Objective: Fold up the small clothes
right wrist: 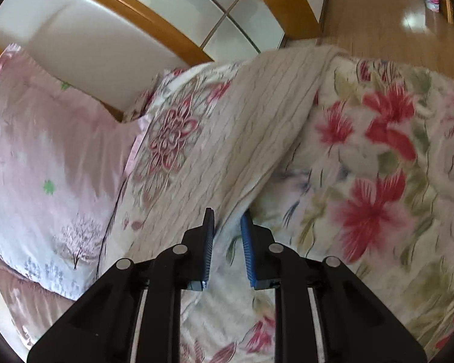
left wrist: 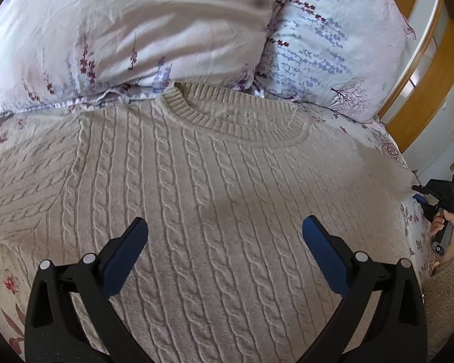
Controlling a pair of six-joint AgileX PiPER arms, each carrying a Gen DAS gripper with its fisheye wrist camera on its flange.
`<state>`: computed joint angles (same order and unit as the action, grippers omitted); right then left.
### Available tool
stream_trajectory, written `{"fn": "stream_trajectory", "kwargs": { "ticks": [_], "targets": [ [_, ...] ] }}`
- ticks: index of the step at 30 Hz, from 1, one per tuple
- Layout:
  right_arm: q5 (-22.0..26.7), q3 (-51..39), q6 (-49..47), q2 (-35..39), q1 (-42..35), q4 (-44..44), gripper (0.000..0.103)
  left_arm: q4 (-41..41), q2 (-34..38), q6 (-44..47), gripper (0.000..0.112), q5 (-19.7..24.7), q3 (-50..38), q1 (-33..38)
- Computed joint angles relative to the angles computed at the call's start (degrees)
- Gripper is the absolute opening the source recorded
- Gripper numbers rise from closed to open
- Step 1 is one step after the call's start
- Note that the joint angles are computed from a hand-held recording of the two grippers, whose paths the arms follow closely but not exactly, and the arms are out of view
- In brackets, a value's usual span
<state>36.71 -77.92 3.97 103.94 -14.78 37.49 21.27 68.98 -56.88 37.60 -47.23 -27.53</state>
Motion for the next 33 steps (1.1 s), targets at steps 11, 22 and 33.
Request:
{"fn": "stream_trajectory", "kwargs": {
  "ticks": [11, 22, 33],
  "targets": [
    [-4.3, 1.9, -11.9, -10.3, 8.6, 2.1, 0.009, -14.2, -2.1, 11.9, 0.101, -9.4, 4.2, 6.9],
    [-1.5, 6.2, -18.7, -9.2, 35.1, 0.0, 0.008, -15.4, -2.3, 11.6, 0.100, -10.0, 4.9, 7.3],
    [0.7, 8.1, -16.1, -9.2, 27.7, 10.2, 0.036, -21.6, -5.0, 18.0, 0.099, -9.4, 6.0, 11.4]
  ]
}}
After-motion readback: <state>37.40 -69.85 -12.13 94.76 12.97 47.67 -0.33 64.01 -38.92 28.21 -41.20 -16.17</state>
